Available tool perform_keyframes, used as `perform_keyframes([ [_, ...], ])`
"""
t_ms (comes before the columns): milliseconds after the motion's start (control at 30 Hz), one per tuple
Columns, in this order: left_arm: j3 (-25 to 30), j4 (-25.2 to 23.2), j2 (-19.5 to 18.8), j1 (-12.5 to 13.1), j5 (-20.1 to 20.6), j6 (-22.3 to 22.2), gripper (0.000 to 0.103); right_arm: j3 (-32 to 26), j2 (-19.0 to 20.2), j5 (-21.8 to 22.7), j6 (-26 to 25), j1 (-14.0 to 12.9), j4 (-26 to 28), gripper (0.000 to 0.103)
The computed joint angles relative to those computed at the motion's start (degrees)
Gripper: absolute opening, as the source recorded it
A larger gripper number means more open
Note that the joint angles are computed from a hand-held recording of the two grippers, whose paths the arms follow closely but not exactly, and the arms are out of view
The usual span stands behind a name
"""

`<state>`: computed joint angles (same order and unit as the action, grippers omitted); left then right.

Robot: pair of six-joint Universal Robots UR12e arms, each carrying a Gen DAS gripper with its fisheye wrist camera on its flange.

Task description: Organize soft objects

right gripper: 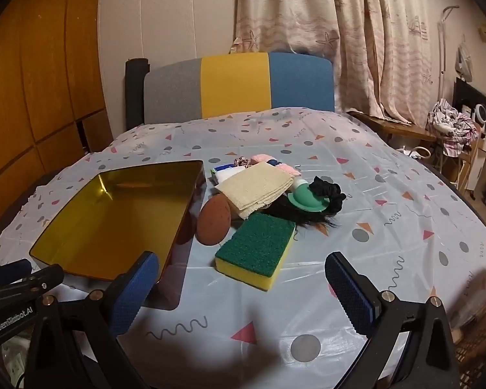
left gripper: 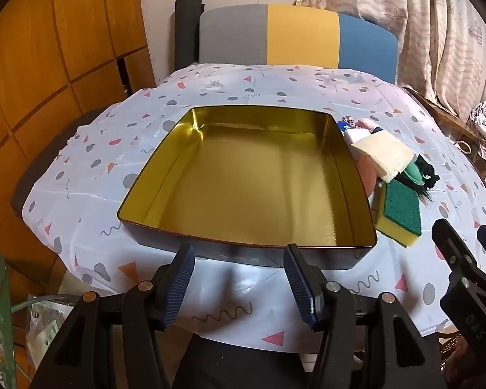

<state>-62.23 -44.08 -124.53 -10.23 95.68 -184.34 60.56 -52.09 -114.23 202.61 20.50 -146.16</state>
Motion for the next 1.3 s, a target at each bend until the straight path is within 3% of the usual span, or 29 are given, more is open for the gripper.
perform_keyframes([
  [1300, -0.36, -0.11, 0.04, -0.33, 0.01, 1.54, 0.058, -0.95, 0.4, 0.38, 0.37, 0.19, 1.59, 0.103],
])
